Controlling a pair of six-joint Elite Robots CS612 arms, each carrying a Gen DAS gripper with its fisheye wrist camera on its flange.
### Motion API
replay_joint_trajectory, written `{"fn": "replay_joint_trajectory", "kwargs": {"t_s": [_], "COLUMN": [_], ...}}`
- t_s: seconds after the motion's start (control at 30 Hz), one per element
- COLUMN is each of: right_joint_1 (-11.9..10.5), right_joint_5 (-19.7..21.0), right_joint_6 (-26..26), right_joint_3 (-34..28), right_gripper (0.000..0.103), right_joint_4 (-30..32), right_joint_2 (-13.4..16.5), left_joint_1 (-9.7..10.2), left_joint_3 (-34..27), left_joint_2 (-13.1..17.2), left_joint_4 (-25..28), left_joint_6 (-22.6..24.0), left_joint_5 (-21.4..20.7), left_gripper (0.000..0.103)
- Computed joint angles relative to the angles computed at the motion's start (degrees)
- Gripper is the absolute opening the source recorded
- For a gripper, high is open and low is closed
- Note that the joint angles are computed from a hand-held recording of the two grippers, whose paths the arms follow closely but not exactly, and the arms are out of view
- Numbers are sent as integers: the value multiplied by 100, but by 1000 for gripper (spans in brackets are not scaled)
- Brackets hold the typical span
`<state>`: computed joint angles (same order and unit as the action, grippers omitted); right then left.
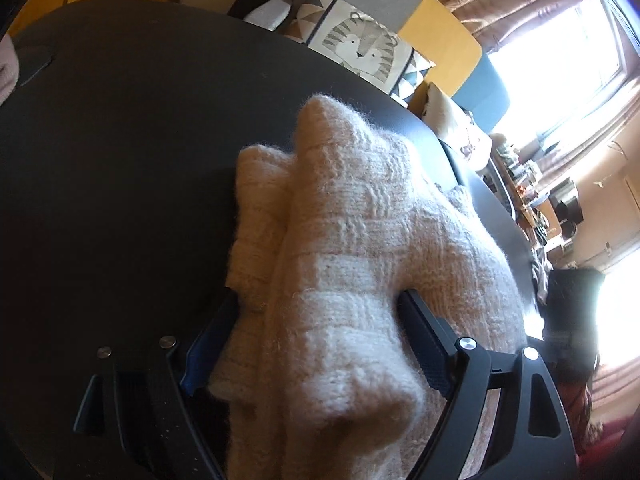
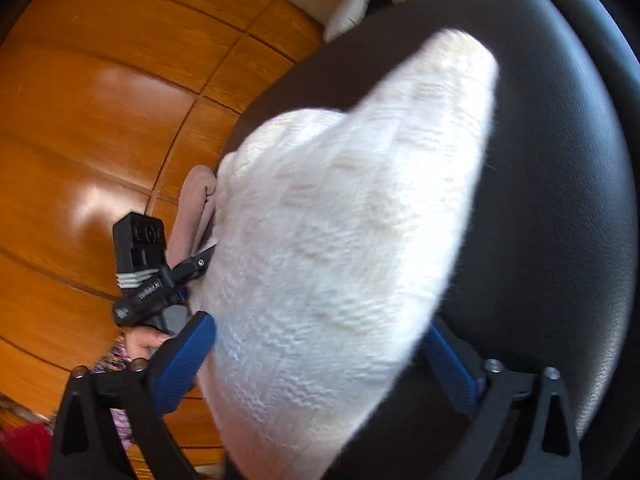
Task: Fold clothes
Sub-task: 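Grasp the folded sweater with both grippers and lift it off the cushion, then carry the sweater with both grippers and lower it onto the pink garment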
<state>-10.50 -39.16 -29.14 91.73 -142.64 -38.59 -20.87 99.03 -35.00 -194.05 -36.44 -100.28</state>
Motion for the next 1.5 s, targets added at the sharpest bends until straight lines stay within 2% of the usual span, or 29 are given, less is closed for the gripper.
{"fn": "replay_joint_trajectory", "kwargs": {"t_s": [0.07, 0.13, 0.17, 0.2, 0.27, 0.3, 0.37, 0.47, 0.63, 0.73, 0.9, 1.0, 1.17, 1.3, 1.5], "right_joint_1": [23, 14, 8, -11, -56, -86, -143, -191, -120, 25, 289, 526, 985, 1430, 2093], "right_joint_5": [-135, -238, -292, -239, -66, 34, 219, 349, 363, 424, 600, 721, 840, 875, 877], "right_joint_6": [54, 27, 13, 66, 212, 277, 430, 601, 268, -6, -687, -988, -1813, -2587, -3191], "right_joint_3": [183, 145, 115, 78, 4, -30, -76, -92, -141, -292, -639, -1100, -1879, -2774, -4293], "right_gripper": [103, 103, 100, 95, 78, 76, 64, 55, 52, 52, 52, 52, 52, 51, 51], "right_joint_4": [-643, -609, -564, -478, -281, -174, 7, 140, 376, 745, 1557, 2136, 3083, 3966, 4546], "right_joint_2": [-27, -32, -34, -18, 25, 44, 62, 1, -246, -355, -436, -333, -146, 134, 838], "left_joint_1": [-56, -80, -92, -87, -38, -20, -16, -5, 44, 97, 221, 292, 434, 570, 767], "left_joint_3": [-45, -101, -128, -160, -208, -215, -175, -73, 136, 356, 745, 954, 1193, 1355, 1200], "left_joint_2": [-22, -2, 8, 34, 105, 129, 135, 129, 107, 19, -227, -398, -606, -720, -619], "left_joint_4": [162, 172, 177, 134, -63, -155, -365, -752, -1468, -1940, -2572, -2818, -3145, -3327, -3051], "left_joint_6": [171, 169, 168, 143, 22, 2, -1, -30, -247, -356, -428, -421, -460, -610, -1094], "left_joint_5": [137, 163, 177, 104, -178, -250, -255, -280, -294, -104, 566, 1101, 2137, 3067, 4478], "left_gripper": [84, 80, 72, 61, 52, 48, 43, 38, 35, 34, 34, 34, 34, 34, 35]}}
